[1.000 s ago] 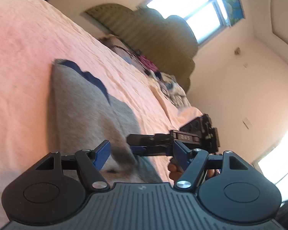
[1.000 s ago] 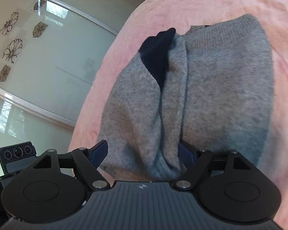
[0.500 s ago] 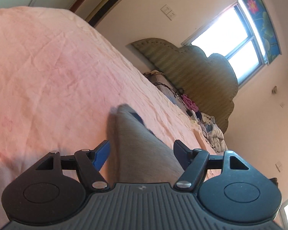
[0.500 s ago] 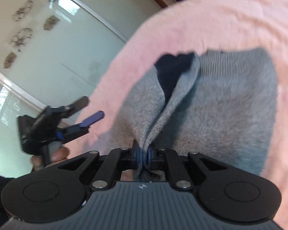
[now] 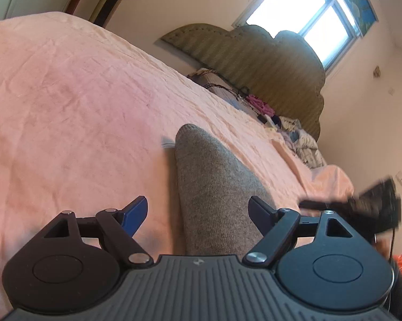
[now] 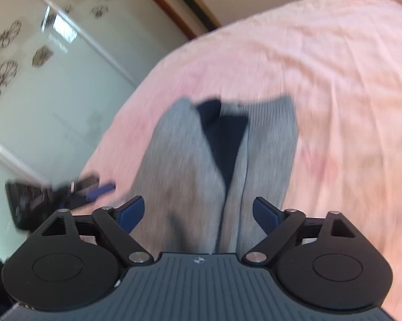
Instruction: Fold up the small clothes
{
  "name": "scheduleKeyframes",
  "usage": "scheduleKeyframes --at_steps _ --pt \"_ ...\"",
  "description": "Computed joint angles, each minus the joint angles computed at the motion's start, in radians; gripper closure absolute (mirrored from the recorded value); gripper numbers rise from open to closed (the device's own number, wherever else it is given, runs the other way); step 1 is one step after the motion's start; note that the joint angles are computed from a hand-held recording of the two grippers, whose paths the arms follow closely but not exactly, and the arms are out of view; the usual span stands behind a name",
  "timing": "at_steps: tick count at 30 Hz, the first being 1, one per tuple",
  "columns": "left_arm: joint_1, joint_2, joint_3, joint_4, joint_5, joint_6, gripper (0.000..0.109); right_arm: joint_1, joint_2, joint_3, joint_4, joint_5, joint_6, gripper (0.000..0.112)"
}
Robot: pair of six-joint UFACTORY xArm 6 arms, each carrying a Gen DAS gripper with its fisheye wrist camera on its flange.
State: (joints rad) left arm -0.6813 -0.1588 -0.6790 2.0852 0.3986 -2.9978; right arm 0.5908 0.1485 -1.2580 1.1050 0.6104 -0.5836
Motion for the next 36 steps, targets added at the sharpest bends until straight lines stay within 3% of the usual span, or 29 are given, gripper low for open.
scheduleKeyframes --at_steps 2,4,7,9,12,17,18,22,25,28,30,32,33,34,36 --pt "-0.018 0.022 -0.018 -0.024 0.008 0.052 0.026 -0.013 0.098 -0.103 0.008 0.002 0.043 0.034" --pt "-0.038 0.040 -0.031 -0.071 0.015 0.134 0.026 -0.004 0.186 -0.194 -0.005 -0.017 0.095 0.052" --pt "-0.065 0.060 -0.039 -0.087 0.029 0.200 0.026 0.003 0.274 -0.294 0.037 0.009 0.095 0.062" --pt "-0.064 0.084 -0.054 -0.086 0.002 0.223 0.026 0.006 0.301 -0.330 0.072 0.061 0.070 0.062" --pt "-0.051 0.136 -0.084 -0.170 -0.049 0.323 0.026 0.014 0.325 -0.380 -0.036 0.153 0.123 0.062" --pt "-0.066 0.153 -0.089 -0.219 -0.037 0.398 0.026 0.017 0.250 -0.316 0.034 0.231 -0.043 0.055" --pt "-0.065 0.153 -0.088 -0.216 -0.039 0.398 0.026 0.019 0.239 -0.304 0.007 0.223 -0.042 0.051" --pt "-0.064 0.148 -0.087 -0.228 -0.046 0.418 0.026 0.003 0.228 -0.273 -0.032 0.159 0.043 0.054" --pt "-0.070 0.145 -0.084 -0.249 -0.040 0.439 0.026 -0.011 0.232 -0.250 0.094 0.056 0.044 0.054" --pt "-0.076 0.148 -0.087 -0.272 -0.034 0.462 0.025 -0.026 0.281 -0.306 0.168 0.086 0.041 0.054" --pt "-0.077 0.149 -0.089 -0.283 -0.034 0.473 0.024 -0.024 0.334 -0.373 0.121 0.132 0.075 0.054" --pt "-0.076 0.147 -0.088 -0.286 -0.035 0.476 0.024 -0.004 0.376 -0.426 -0.010 0.109 0.159 0.056" --pt "-0.076 0.147 -0.087 -0.287 -0.035 0.478 0.023 0.001 0.394 -0.444 -0.047 0.100 0.193 0.061" --pt "-0.077 0.146 -0.087 -0.288 -0.035 0.480 0.023 0.001 0.408 -0.456 -0.047 0.089 0.203 0.068" --pt "-0.079 0.146 -0.086 -0.285 -0.034 0.478 0.023 0.003 0.408 -0.449 -0.028 0.048 0.203 0.069"
